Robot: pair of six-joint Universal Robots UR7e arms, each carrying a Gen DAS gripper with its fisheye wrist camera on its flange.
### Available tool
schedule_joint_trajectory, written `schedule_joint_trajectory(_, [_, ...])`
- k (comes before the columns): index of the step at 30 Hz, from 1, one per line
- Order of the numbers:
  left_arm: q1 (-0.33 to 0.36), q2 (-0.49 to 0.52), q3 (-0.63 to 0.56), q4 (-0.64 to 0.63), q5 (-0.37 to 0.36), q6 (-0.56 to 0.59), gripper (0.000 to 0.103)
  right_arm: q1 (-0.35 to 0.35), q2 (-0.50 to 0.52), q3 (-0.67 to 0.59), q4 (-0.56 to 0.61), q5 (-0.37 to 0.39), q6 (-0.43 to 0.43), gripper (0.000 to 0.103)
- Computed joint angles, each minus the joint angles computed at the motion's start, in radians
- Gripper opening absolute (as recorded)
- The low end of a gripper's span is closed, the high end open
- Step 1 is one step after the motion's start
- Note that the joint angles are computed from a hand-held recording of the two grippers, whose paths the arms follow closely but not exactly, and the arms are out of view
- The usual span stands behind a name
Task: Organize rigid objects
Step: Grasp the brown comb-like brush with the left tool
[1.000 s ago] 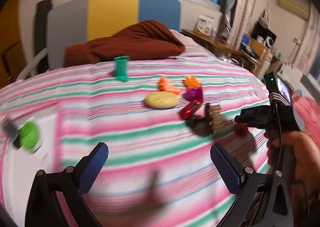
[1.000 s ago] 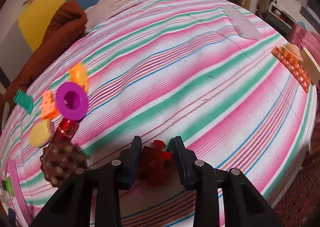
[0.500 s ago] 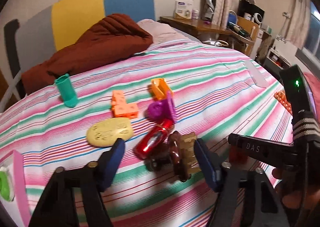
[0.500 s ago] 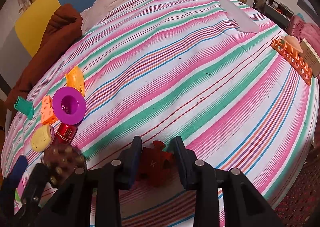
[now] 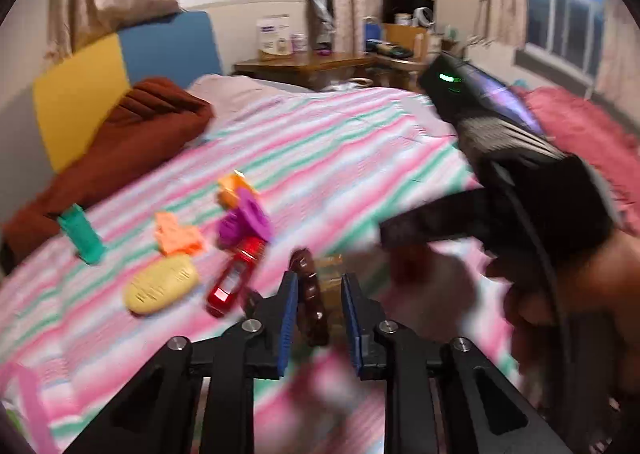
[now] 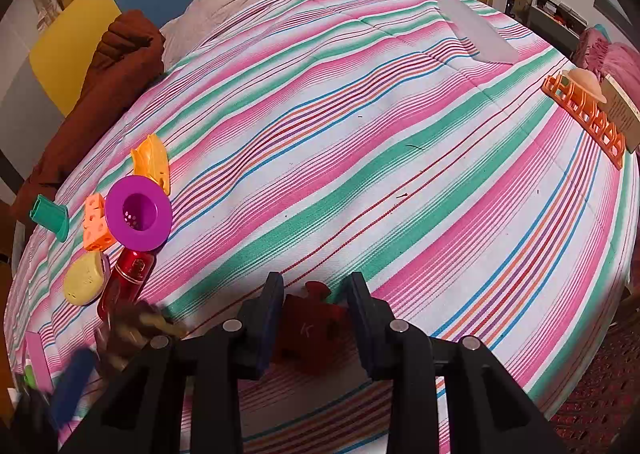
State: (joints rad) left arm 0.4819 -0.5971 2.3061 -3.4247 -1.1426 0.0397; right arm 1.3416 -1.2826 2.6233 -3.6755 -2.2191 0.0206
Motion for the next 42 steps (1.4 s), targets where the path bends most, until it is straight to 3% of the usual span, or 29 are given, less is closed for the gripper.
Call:
schedule_joint_trajectory(9, [0.028, -0.034, 0.104, -0.035, -0.122, -0.110, 0.023, 0.000, -0.004, -0.001, 0.005, 0.001, 0.000, 0.033])
schedule_joint_trajectory(10, [0.030, -0.035, 0.104, -0.038, -0.129, -0.116, 0.027, 0.001, -0.004, -0.001, 0.006, 0.000, 0.000, 0.033])
schedule_joint_trajectory(12, [0.038, -0.041, 0.095, -0.041, -0.141, -0.143, 0.055, -0.001, -0.006, 0.000, 0.007, 0.006, 0.004, 0.033])
schedule_joint_trajectory(14, [0.065, -0.047, 0.077, -0.063, -0.167, -0.197, 0.066, -0.004, -0.001, -0.003, 0.003, 0.014, 0.009, 0.033])
schedule_joint_trajectory(20, [0.130, -0.051, -0.011, -0.003, -0.220, -0.352, 0.067, -0.011, 0.007, -0.016, 0.007, 0.016, 0.001, 0.033])
schedule_joint_trajectory(24, [0.162, -0.023, -0.048, 0.013, -0.272, -0.445, 0.079, -0.011, 0.010, -0.019, 0.007, 0.017, 0.002, 0.033])
schedule_joint_trajectory(26, [0.181, -0.008, -0.056, -0.001, -0.297, -0.492, 0.078, -0.011, 0.009, -0.018, 0.007, 0.017, 0.001, 0.033])
schedule_joint_trajectory(28, [0.207, 0.012, -0.062, -0.038, -0.344, -0.534, 0.069, -0.012, 0.008, -0.017, 0.007, 0.018, 0.001, 0.033])
schedule_joint_trajectory(30, [0.225, 0.019, -0.073, -0.038, -0.367, -0.565, 0.049, -0.011, 0.008, -0.017, 0.008, 0.017, 0.002, 0.033])
schedule_joint_trajectory(36, [0.245, 0.036, -0.068, -0.098, -0.391, -0.594, 0.048, -0.013, 0.009, -0.018, 0.007, 0.018, 0.000, 0.033])
schedule_joint_trajectory(42, [0.244, 0.009, -0.049, -0.101, -0.367, -0.572, 0.046, -0.009, 0.014, -0.016, 0.000, 0.013, -0.004, 0.033])
